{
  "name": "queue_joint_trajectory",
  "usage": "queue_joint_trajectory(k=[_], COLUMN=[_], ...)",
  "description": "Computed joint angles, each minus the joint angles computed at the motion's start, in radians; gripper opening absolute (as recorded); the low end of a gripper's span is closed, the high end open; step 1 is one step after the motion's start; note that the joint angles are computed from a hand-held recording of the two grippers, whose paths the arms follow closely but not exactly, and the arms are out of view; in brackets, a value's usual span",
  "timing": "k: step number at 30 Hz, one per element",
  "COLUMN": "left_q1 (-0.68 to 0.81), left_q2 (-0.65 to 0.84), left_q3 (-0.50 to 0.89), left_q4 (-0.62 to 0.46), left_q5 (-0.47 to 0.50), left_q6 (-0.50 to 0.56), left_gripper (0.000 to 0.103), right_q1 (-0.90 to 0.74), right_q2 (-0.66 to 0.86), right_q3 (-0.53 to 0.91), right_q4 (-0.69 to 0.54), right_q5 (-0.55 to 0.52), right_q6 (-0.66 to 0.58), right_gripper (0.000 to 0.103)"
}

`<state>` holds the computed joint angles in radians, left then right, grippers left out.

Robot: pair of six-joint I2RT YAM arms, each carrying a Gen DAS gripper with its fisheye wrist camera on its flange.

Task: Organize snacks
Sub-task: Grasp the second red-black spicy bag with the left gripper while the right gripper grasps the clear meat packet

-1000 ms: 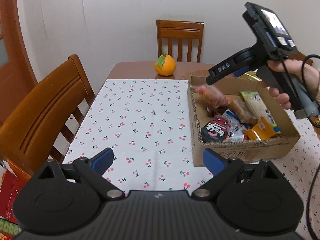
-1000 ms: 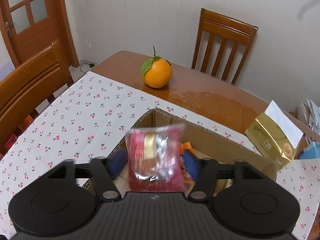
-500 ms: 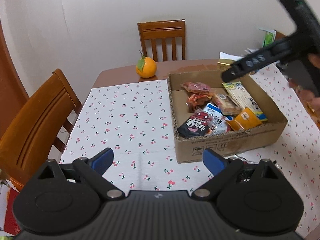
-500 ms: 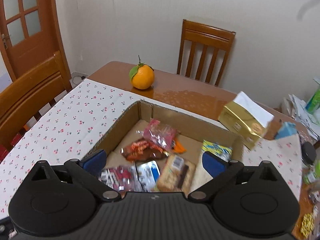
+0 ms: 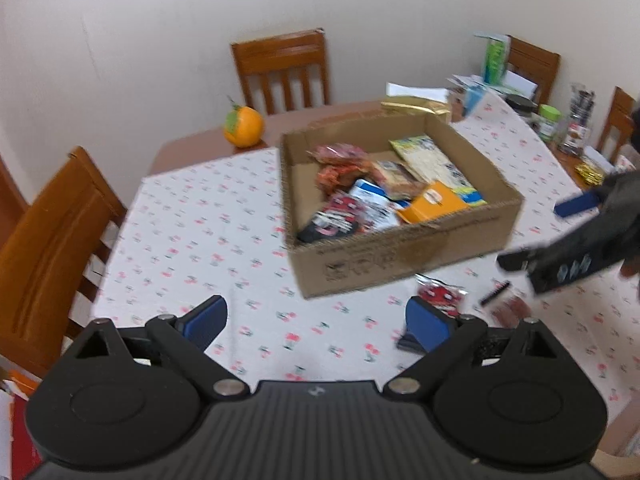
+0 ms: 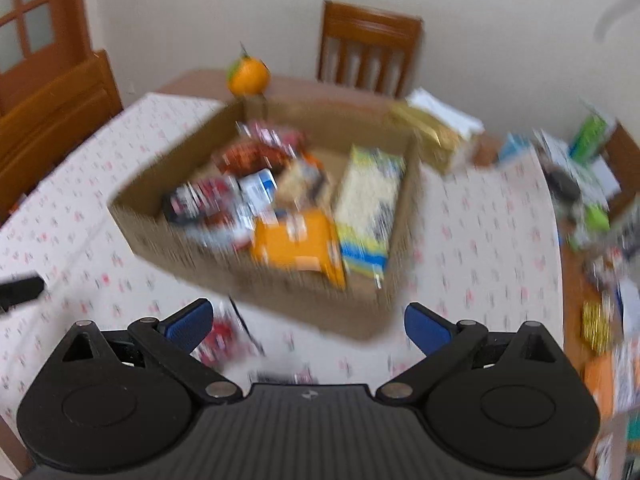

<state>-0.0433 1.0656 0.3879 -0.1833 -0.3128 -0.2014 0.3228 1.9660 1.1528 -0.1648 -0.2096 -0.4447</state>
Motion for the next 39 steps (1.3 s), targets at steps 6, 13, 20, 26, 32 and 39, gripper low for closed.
queue_joint_trajectory(k=[6, 13, 20, 26, 32, 39], left_q1=[-0.007, -0.015, 0.0, -0.014, -0.001, 0.019], left_q2=[0.071, 0.245, 0.521, 0.698, 0.752, 0.712], left_q3=[0.004, 0.026, 0.111, 0.207, 0.237, 0.209], left_q4=[0.032, 0.159, 0.312, 0.347, 0.359, 0.339], left_q5=[0.083, 0.137, 0.245, 0.28, 0.326, 0.318], left_q6=[0.01, 0.088, 0.179, 0.235, 0.235, 0.211], left_gripper=[0.096, 0.096, 0.092, 0.076, 0.058, 0.047], right_q1=[-0.01, -0.015, -0.047, -0.07, -0.076, -0.056], right_q2=[0.05, 0.088, 0.101, 0.087, 0.077, 0.069], right_q3=[-0.118, -0.165, -0.178, -0.209, -0.225, -0.221], right_q4=[0.071, 0.122, 0.146, 0.172, 0.187, 0.189], right_q5=[0.083, 0.059, 0.011, -0.001, -0.003, -0.016], right_q6=[-0.027, -0.007, -0.028, -0.04, -0.034, -0.034], right_gripper=[0.103, 0.103, 0.103, 0.103, 0.099, 0.084])
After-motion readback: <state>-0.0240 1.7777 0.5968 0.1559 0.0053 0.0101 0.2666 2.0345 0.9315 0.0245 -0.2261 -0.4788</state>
